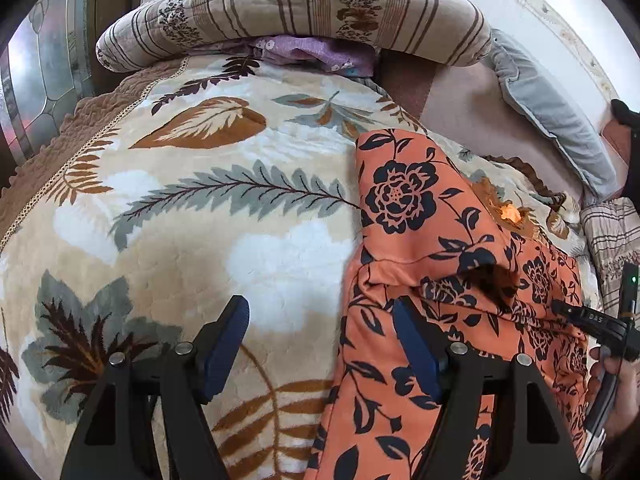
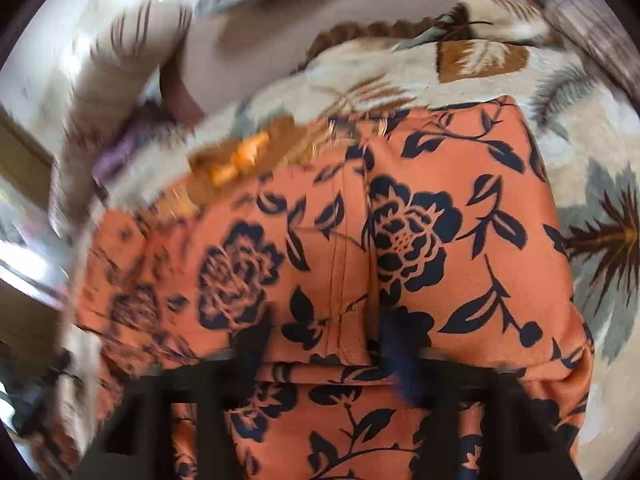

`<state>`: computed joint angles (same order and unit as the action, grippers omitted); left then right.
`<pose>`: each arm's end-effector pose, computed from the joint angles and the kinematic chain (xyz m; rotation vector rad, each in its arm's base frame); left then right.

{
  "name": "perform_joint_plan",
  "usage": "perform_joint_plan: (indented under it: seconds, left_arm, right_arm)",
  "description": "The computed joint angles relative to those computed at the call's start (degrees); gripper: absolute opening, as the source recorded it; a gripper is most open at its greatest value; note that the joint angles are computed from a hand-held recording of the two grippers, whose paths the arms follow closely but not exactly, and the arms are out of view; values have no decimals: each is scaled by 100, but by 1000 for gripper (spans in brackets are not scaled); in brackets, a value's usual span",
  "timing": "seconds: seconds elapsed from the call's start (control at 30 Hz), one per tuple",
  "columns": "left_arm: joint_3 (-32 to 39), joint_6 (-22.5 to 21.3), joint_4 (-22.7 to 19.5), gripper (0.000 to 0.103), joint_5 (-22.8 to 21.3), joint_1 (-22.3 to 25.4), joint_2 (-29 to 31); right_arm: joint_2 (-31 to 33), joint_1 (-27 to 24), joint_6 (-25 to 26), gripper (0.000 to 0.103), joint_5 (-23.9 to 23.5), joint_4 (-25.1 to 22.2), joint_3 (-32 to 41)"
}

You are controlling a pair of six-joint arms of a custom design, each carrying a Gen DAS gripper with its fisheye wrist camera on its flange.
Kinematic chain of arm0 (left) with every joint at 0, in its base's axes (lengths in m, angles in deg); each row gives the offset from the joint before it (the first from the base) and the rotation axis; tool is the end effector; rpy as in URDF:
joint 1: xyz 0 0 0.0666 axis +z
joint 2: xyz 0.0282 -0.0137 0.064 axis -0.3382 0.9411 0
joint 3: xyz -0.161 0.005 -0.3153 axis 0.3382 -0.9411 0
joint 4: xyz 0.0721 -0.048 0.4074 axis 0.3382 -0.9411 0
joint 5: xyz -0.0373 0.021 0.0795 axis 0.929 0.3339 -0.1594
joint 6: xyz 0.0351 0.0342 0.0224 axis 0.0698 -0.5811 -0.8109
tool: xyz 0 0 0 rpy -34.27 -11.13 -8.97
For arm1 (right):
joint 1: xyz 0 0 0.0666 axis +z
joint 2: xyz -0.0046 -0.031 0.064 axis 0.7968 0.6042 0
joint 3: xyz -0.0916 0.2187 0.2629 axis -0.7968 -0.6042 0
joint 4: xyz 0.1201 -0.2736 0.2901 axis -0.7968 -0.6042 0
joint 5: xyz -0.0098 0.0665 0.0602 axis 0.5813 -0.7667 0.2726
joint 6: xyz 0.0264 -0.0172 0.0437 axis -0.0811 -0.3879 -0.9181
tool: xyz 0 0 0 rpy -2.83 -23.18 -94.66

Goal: Fold small clothes

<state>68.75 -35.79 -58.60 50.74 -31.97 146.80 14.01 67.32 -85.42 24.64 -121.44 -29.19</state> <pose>0.4324 -0.1040 0.4207 0.3953 2.5143 -0.4328 0.3204 0.0777 0.3602 0.7380 2.4937 0.2199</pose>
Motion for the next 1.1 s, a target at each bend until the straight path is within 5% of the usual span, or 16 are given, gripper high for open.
perform_joint_plan:
  seconds: [0.03, 0.23, 0.33, 0.4, 0.47, 0.5, 0.7, 0.73, 0.8, 0.9, 0.97, 1.03, 1.1]
  left_arm:
    - [-24, -38, 7, 75, 17, 20, -33]
    - [17, -114, 38, 75, 113, 119, -47]
    - [93, -44, 94, 76, 70, 73, 17]
    - [196, -20, 76, 76, 22, -34, 120]
    - [315, -51, 100, 76, -33, -217, 226]
    - [355, -78, 127, 76, -60, -288, 258]
    - [899, -201, -8, 76, -659, -910, 939]
    - [967, -221, -95, 76, -881, -997, 1094]
    - [988, -274, -160, 76, -1006, -1059, 1249]
    - [889, -206, -142, 77, -1019, -1053, 1324]
    - [859, -131, -132, 84, -920, -997, 1335]
    - [881, -131, -142, 85, -819, -937, 1362]
    - [848, -155, -62, 86, -770, -920, 1376]
  right_arm:
    - [37, 53, 106, 10, 2, -66, 78]
    - [-323, 460, 399, 10, 1458, -565, 529]
    - [-545, 342, 270, 14, 1769, -753, 371]
    - [-703, 102, 350, 17, 1198, -533, -18]
    - [-661, 93, 320, 49, 1162, -623, -148]
    - [-762, 103, 216, 85, 1145, -543, -269]
    - [-1505, -37, -302, 87, 1168, 121, -367]
    - [-1519, -159, -188, 87, 863, 476, -351]
    - [-1415, -672, -123, 87, -587, 1503, -458]
    - [-859, -1365, -477, 88, -1954, 2033, -537]
    - [-537, -1767, -914, 87, -1815, 1716, -583]
    - [-983, -1996, -1341, 87, -1724, 2180, -906]
    - [-1466, -1885, -1685, 91, -1073, 2433, -1113]
